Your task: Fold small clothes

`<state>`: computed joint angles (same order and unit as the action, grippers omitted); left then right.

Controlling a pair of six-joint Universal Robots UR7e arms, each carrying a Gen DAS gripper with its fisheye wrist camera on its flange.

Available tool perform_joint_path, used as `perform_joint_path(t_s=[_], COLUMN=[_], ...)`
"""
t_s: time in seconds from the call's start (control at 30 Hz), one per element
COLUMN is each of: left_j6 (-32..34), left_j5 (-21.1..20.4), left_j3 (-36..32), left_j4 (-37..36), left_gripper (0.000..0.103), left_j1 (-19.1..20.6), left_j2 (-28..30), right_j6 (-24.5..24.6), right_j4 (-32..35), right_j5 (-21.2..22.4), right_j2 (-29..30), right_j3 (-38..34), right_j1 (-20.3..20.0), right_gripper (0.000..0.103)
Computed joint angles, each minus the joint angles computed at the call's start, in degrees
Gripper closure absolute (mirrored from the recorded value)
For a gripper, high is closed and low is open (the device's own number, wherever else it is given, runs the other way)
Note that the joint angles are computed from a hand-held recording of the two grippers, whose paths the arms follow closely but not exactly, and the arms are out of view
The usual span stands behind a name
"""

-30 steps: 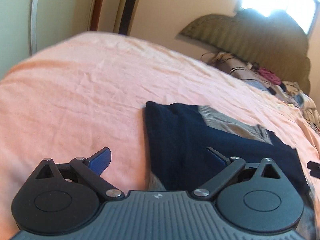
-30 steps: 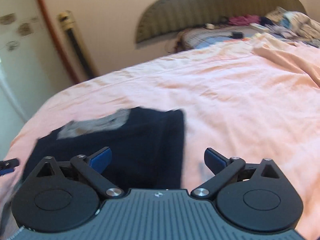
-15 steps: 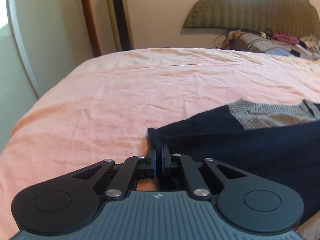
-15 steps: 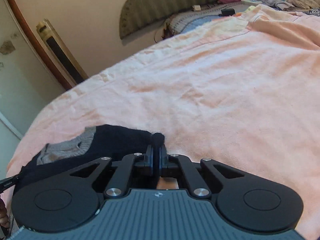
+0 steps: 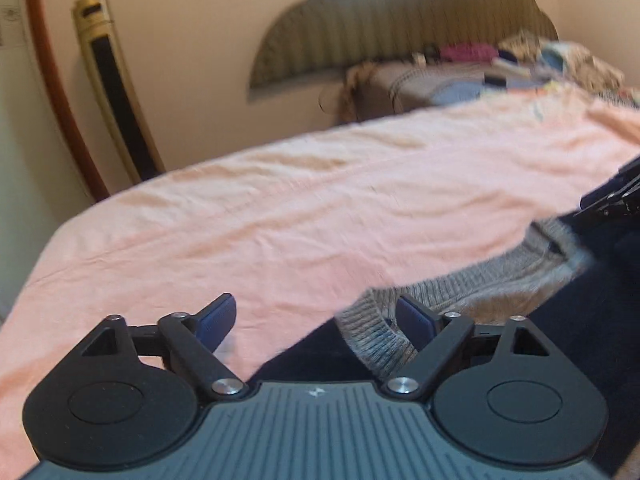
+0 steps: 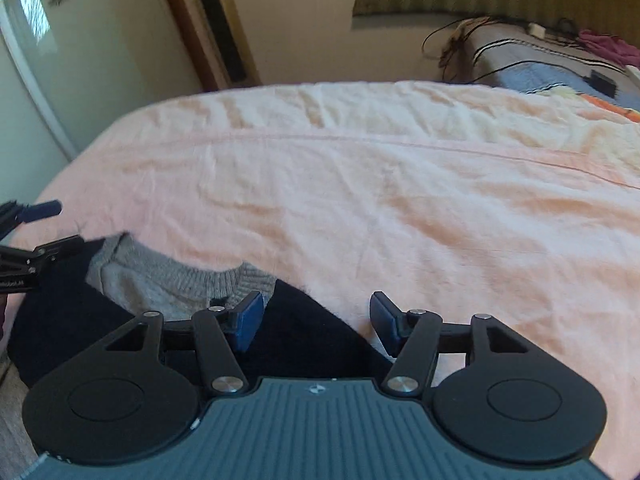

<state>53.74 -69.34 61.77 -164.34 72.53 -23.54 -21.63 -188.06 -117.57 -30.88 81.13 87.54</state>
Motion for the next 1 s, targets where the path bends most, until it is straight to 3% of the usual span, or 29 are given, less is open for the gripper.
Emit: perform_joint_path(t_s=[0.03, 0.07, 0.1, 0.13, 0.17, 0.23, 0.3, 0.33, 0.4, 0.47, 0.53, 0.57, 0.6, 0.7, 0.77, 0.83, 0.9, 0.93, 1.0], left_j6=[0.3, 0.52, 1.02, 2.07, 4.32, 5.72, 4.3, 5.31, 8.13, 8.25, 8.47, 7.95, 7.38, 3.77, 0.59, 1.65, 5.53, 4.67, -0.99], left_j5=[1.43, 0.46, -0.94, -1.17, -1.29, -2.61, -2.15, -0.29, -0.93, 0.03, -0.87, -1.34, -1.41, -5.18, -7.36, -4.67, -4.63, -3.41, 1.87], left_j3=[-1.71, -2.48, -2.26, -1.63, -0.4, 0.15, -1.96, -2.95, -1.65, -1.28, 0.76, 2.64, 4.9, 15.1, 19.87, 21.7, 22.23, 21.52, 21.83], left_j4=[2.11, 3.74, 4.52, 2.9, -1.13, -5.45, -3.29, -4.47, -9.06, -10.01, -11.38, -12.32, -13.17, -17.59, -13.53, -12.48, -19.24, -20.66, -19.43], left_gripper=[0.042, 0.066, 0.087, 0.099, 0.1, 0.101, 0.101, 0.101, 0.101, 0.098, 0.096, 0.093, 0.092, 0.071, 0.043, 0.043, 0.036, 0.033, 0.032], left_j1=[-0.1, 0.21, 0.4, 0.25, 0.13, 0.18, 0.39, 0.47, 0.87, 0.52, 0.48, 0.45, 0.22, 0.33, 0.69, 0.6, 1.44, 1.41, -0.08], left_j2=[1.25, 1.75, 1.61, 1.78, 1.99, 2.46, 3.32, 4.55, 5.04, 5.05, 3.62, 2.27, 0.6, -6.23, -10.17, -10.4, -8.56, -7.88, -9.13], right_j6=[-2.76, -4.96, -5.78, -5.33, -6.03, -7.14, -4.62, -3.45, -5.24, -2.54, 1.37, 2.73, 3.13, 3.52, 1.7, -1.85, -7.61, -6.9, 1.04], right_j4=[-1.59, -2.8, -2.38, -1.7, -2.62, -6.86, -12.42, -12.61, -14.77, -15.78, -14.63, -16.49, -20.35, -25.39, -25.88, -26.1, -31.99, -32.94, -29.31], right_j5=[-0.08, 0.64, 2.81, 3.9, 4.05, 5.44, 6.53, 5.44, 4.83, 5.11, 3.67, 2.8, 2.36, 6.9, 5.12, 1.1, 1.75, 1.03, -4.0], right_j2=[1.03, 1.5, 1.03, 0.59, 0.56, 0.2, -0.1, 0.33, 2.0, 1.95, 0.84, 0.71, 0.68, -0.97, 0.14, 2.47, 4.64, 4.64, 2.98], right_j3=[-0.5, -0.4, 0.32, 0.7, 1.0, 2.05, 3.36, 3.07, 2.84, 3.42, 4.34, 5.1, 6.63, 13.51, 15.03, 14.39, 13.83, 13.9, 14.53], right_j1=[0.08, 0.05, -0.3, -0.47, -0.45, -0.66, -1.54, -1.8, -2.04, -2.02, -1.39, -0.76, 0.01, 1.21, 2.38, 2.69, 2.02, 2.01, 4.04], right_gripper=[0.041, 0.05, 0.087, 0.093, 0.094, 0.094, 0.095, 0.095, 0.094, 0.091, 0.074, 0.05, 0.039, 0.037, 0.037, 0.036, 0.036, 0.036, 0.036])
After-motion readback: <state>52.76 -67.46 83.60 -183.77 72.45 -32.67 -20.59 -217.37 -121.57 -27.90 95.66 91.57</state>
